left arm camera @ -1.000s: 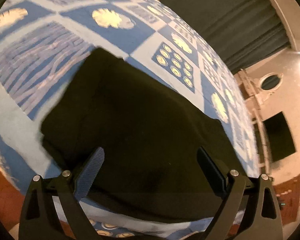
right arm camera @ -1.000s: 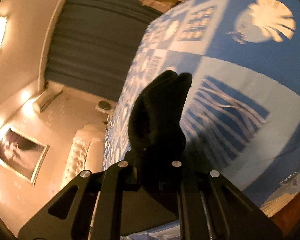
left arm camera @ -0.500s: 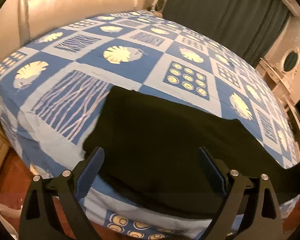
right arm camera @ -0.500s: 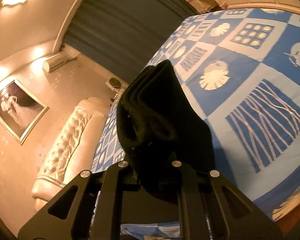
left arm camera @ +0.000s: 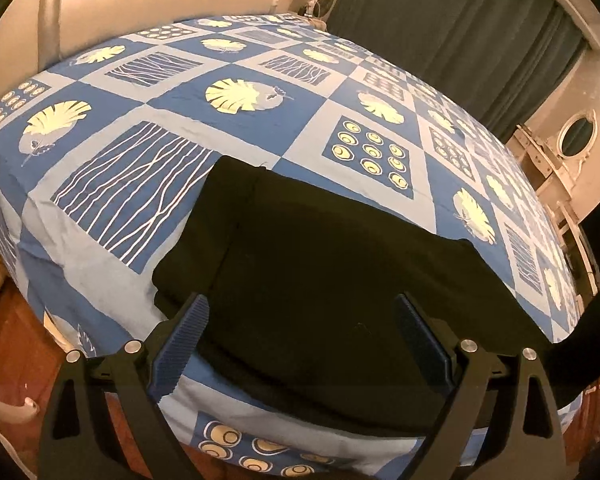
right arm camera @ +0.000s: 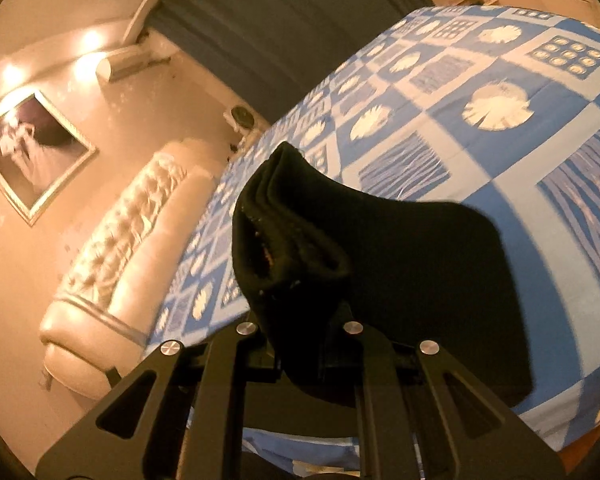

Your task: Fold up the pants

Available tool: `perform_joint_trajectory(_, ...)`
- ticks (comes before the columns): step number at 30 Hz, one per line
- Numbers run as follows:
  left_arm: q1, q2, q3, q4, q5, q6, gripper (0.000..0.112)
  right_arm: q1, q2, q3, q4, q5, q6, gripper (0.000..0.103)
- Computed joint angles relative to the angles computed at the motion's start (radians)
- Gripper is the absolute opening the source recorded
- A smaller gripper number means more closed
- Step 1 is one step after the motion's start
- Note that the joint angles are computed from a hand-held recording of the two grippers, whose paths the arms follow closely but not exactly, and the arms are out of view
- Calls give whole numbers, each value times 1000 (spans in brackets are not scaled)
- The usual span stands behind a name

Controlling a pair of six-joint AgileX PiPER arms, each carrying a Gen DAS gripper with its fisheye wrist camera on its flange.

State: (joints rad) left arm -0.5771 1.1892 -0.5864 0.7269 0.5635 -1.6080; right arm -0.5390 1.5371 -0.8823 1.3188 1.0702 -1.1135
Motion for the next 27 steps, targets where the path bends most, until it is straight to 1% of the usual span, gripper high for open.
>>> perform_joint_trajectory(2, -9, 2, -1, 6, 4, -8, 92, 63, -8, 30, 5, -56, -11, 11)
perform_joint_trajectory(7, 1, 10, -1, 5, -17, 0, 92, 242, -11, 89, 25, -226, -50, 11)
perform_joint_trajectory(11, 3, 10, -2, 2, -20, 0, 92, 351, 4, 120, 44, -355, -92, 11)
perform_joint_trajectory(14, 8, 11, 1, -4, -28, 2, 92, 441, 10, 147, 45, -472, -107, 11)
perform_joint_trajectory(18, 25, 12, 7, -18, -46, 11, 92, 531, 20, 170, 28, -589, -113, 12)
perform_joint_trajectory(23, 48, 9, 18, -43, -70, 33, 92, 616, 33, 194, 48, -689, -138, 14)
perform_joint_trajectory(26, 50, 11, 19, -42, -74, 34, 92, 672, 34, 193, 23, -750, -112, 14)
perform_joint_trajectory(27, 49, 10, 19, -41, -72, 33, 92, 684, 35, 191, 17, -758, -105, 14)
